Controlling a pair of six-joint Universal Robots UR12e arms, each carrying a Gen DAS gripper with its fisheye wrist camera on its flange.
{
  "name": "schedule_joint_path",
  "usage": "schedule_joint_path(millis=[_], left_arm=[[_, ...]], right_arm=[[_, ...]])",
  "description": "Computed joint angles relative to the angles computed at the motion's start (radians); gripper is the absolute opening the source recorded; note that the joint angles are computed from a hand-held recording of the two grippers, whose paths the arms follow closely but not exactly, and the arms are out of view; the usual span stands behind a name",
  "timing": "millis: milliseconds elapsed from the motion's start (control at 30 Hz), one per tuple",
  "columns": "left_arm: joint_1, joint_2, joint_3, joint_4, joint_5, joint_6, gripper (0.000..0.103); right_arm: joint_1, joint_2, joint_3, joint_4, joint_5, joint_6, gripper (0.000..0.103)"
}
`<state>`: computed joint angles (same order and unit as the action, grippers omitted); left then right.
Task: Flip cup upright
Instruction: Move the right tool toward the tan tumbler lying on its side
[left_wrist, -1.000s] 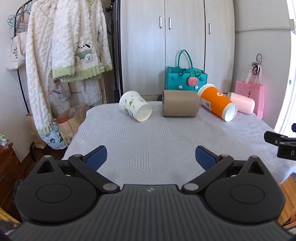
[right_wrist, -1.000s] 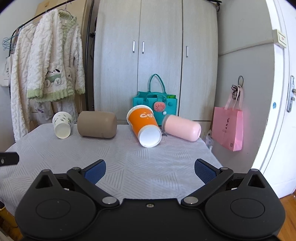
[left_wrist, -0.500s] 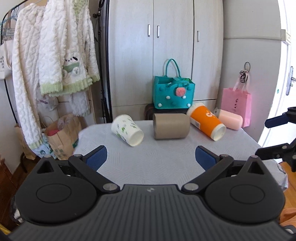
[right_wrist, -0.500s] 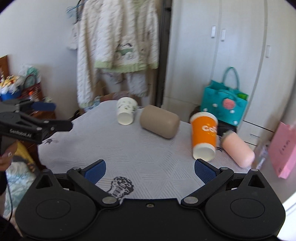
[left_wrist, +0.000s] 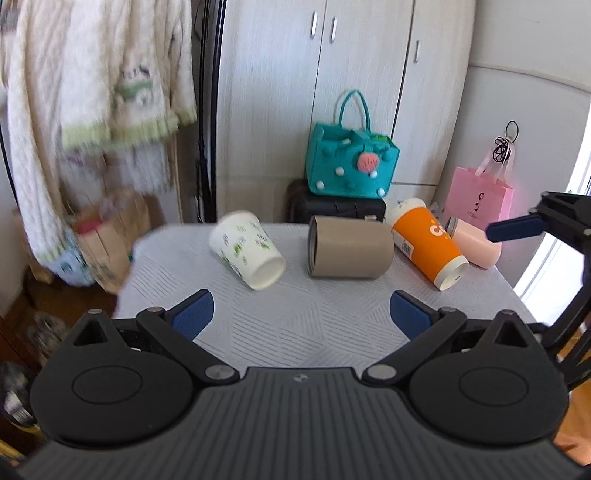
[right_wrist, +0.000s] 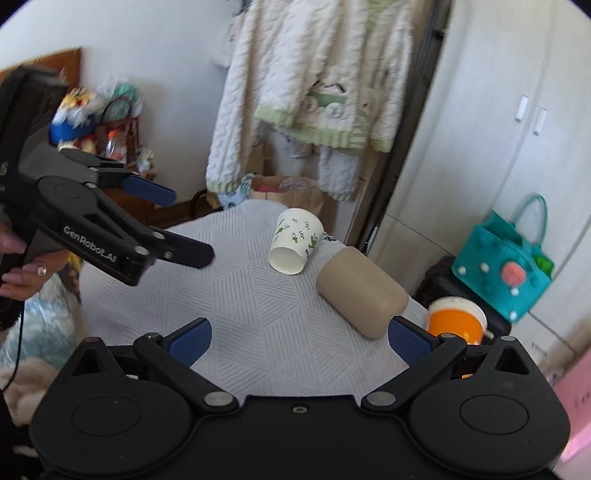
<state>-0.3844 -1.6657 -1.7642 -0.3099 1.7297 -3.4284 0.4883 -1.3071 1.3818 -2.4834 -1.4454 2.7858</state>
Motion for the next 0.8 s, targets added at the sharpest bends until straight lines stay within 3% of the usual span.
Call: schedule_joint_path(millis=[467, 600, 800], left_arm=[[0.038, -0.075, 0.069, -0.085, -0.066, -0.037, 0.103], [0.049, -0.089, 0.080, -0.094, -0.087, -0.074, 0.103], [0.066, -0.107, 0.087, -0.101, -0.147, -0.140, 0.103]], right_arm=[[-0.002, 0.099, -0.134, 0.138, -0.009, -0.219, 0.103], [-0.003, 0.128, -0.171, 0.143, -0.021, -0.301, 0.103], [-0.025, 0.170, -0.225, 0.184, 0.022, -0.356, 0.103]])
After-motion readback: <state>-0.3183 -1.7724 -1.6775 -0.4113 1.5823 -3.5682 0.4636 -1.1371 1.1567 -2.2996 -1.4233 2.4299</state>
